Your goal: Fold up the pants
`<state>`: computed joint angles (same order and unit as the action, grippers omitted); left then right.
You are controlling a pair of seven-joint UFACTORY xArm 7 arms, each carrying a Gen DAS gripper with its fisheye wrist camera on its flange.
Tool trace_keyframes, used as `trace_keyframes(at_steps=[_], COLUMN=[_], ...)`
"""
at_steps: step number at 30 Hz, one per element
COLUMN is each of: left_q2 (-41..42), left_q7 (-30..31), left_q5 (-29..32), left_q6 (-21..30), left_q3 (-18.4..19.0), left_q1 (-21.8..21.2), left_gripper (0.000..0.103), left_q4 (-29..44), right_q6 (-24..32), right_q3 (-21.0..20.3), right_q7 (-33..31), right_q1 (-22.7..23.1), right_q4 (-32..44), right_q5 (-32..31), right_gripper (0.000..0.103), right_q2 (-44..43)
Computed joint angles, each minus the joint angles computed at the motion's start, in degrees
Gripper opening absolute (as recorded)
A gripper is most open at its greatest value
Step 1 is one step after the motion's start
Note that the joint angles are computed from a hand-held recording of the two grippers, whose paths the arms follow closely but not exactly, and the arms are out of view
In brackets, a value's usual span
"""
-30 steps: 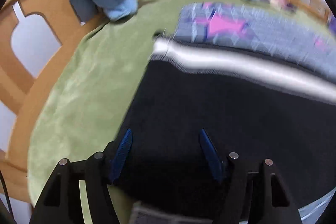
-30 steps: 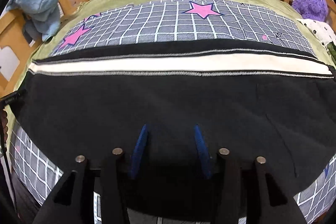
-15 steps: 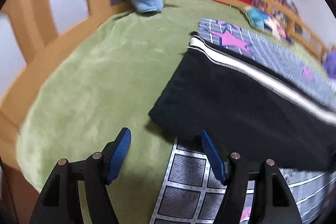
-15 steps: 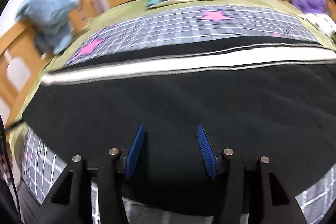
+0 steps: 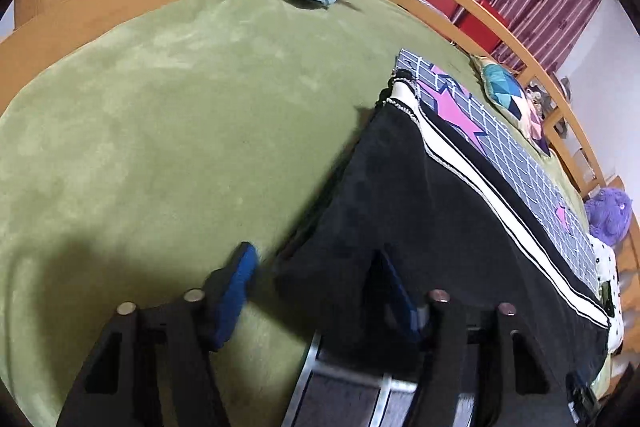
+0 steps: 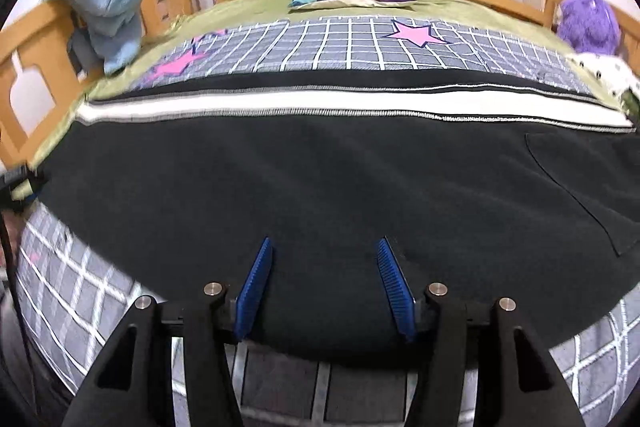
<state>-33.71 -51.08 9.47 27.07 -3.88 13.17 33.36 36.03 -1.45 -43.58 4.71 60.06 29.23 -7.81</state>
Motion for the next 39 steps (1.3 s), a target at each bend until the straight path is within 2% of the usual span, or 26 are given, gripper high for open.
trace_keyframes(at_steps=[1, 5, 8, 10, 13, 17, 23, 26, 30, 34, 39], left_q2=[0.8, 0.4, -0.5, 1.1, 4.4, 9.7, 25.5, 36.4, 48.3, 56.1, 60.5], left_q7=[0.1, -0.1, -3.4, -5.4, -6.1, -6.1, -8.1, -9.6, -9.9, -9.6, -8.0], left_q5=[-0.4, 0.6, 6.8, 14.3, 22.2, 26.4, 31.7, 37.6, 41.0, 40.8, 31.7], left_q6=[0.1, 2.1, 6.3, 12.9, 18.5, 21.2, 26.7, 31.6, 34.5, 34.6, 34.3], left_q3=[0.3, -0.4, -5.6, -11.2, -16.4, -19.4, -26.1, -29.1, -29.4, -28.1, -27.1], left_q1=[-0.2, 0.1, 3.2, 5.2, 4.8, 1.3, -5.3, -10.4, -18.7, -25.3, -26.9], left_gripper=[0.042, 0.028, 0.024, 0.023, 0.021, 0.021, 0.02, 0.019, 0.019, 0.019, 0.021], left_q4=[0.6, 2.2, 6.0, 11.9, 19.9, 29.3, 46.7, 56.2, 66.2, 73.3, 76.6], right_q6=[-1.1, 0.0, 2.4, 2.9, 3.1, 5.0, 8.6, 10.6, 12.8, 16.9, 19.3], right_q3=[0.2, -0.6, -1.7, -2.3, -3.2, -4.1, -5.0, -5.1, -5.0, -4.4, -3.0], right_q7=[-0.4, -1.1, -2.6, -3.7, -5.4, -6.5, -8.2, -6.5, -4.6, -1.6, -0.7], right_q1=[0.0, 0.4, 0.4, 0.2, -0.3, -1.7, -6.3, -9.2, -12.9, -16.5, -19.0], right_q4=[-1.3, -2.8, -2.1, -1.8, -0.2, 5.0, 12.5, 15.2, 18.3, 22.1, 24.3], right_q5=[-0.6, -0.6, 0.3, 0.8, 1.9, 3.4, 8.0, 8.9, 10.9, 11.7, 12.6], right_gripper=[0.055, 0.055, 0.055, 0.055, 0.055, 0.055, 0.055, 0.055, 0.055, 0.055, 0.055], right_q2=[-0.9, -3.0, -3.9, -4.4, -4.2, -1.3, 4.0, 6.3, 9.2, 12.7, 15.1])
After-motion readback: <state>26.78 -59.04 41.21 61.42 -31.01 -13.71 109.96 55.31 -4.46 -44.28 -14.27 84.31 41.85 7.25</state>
